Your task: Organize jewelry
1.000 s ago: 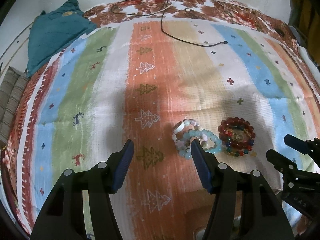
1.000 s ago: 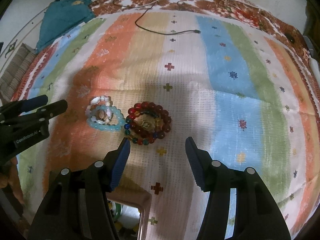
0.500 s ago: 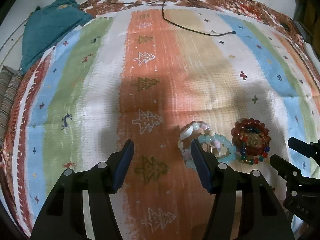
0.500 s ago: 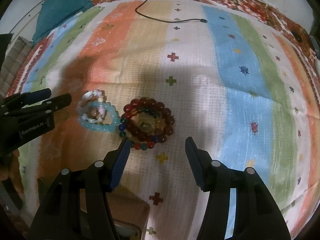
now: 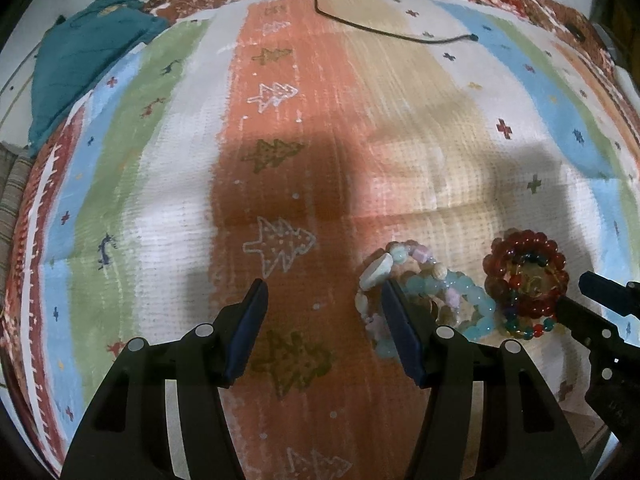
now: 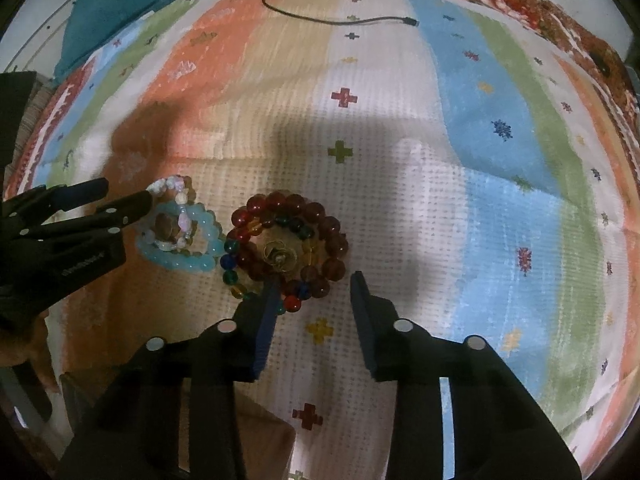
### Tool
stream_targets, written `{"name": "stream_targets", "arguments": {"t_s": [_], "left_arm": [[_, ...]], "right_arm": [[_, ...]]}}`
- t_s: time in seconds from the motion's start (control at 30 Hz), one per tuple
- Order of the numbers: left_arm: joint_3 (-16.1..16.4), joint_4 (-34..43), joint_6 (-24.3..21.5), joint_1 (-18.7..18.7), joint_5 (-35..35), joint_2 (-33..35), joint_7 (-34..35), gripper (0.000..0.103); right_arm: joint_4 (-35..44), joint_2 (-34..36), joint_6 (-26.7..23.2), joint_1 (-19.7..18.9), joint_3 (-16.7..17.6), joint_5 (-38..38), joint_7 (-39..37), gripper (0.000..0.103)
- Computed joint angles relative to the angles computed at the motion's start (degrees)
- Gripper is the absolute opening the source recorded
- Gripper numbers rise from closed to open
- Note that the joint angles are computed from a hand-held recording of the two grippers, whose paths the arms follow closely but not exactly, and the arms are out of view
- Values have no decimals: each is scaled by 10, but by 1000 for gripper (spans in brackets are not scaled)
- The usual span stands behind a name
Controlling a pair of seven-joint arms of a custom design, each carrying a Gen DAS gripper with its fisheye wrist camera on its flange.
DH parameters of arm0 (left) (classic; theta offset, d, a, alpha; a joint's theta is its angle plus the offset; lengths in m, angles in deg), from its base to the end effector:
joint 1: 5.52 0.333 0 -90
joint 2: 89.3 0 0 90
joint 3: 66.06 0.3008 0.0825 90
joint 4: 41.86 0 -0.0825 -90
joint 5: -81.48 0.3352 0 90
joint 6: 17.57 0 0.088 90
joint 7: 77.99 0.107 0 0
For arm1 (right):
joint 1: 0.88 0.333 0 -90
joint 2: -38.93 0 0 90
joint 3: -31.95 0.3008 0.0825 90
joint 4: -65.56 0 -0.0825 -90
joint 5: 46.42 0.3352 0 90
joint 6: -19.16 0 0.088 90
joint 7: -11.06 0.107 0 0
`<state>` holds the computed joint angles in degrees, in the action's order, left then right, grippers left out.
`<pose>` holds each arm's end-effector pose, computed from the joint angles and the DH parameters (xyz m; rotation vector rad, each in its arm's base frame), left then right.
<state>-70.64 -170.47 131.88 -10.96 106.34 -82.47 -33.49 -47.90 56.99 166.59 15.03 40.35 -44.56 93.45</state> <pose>0.5121 -0.0991 0.3573 -2.2454 1.7037 -0.2208 0.5412 0.2381 0.3560 -2.4845 1.4426 -0.1665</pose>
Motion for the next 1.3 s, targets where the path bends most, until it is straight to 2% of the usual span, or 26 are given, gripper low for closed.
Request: {"name": "stream_targets", "arguments": {"t_s": [0.23,0.33,0.43,0.5,0.53,0.57,0.83,1.3], "left_arm": [[6,6,8,-1,-2,19,4,59],[12,2,20,-7,19,22,-10,57],[12,0,29,-10,27,24,-6,42],[14,1,29,-13,32,25,-7,22],[15,3,24,-15,38,25,-11,15],[16,4,16,-18,45,23,-17,12],[4,-17,28,-12,64,-18,-53,8],[-34,-64,48,17,6,-91,-42,8]], "right_arm": [[7,10,-2,2,1,-5,-4,23],[8,11,-1,1,1,-6,-6,14],[5,11,5,3,-1,-15,-6,13],[3,10,9,4,-2,-20,-6,11],[2,10,11,3,-1,-21,-7,11],[1,9,13,2,0,-20,-9,11],[-19,-9,36,2,1,-26,-11,11],[-65,-70,72,-5,11,36,-64,11]]}}
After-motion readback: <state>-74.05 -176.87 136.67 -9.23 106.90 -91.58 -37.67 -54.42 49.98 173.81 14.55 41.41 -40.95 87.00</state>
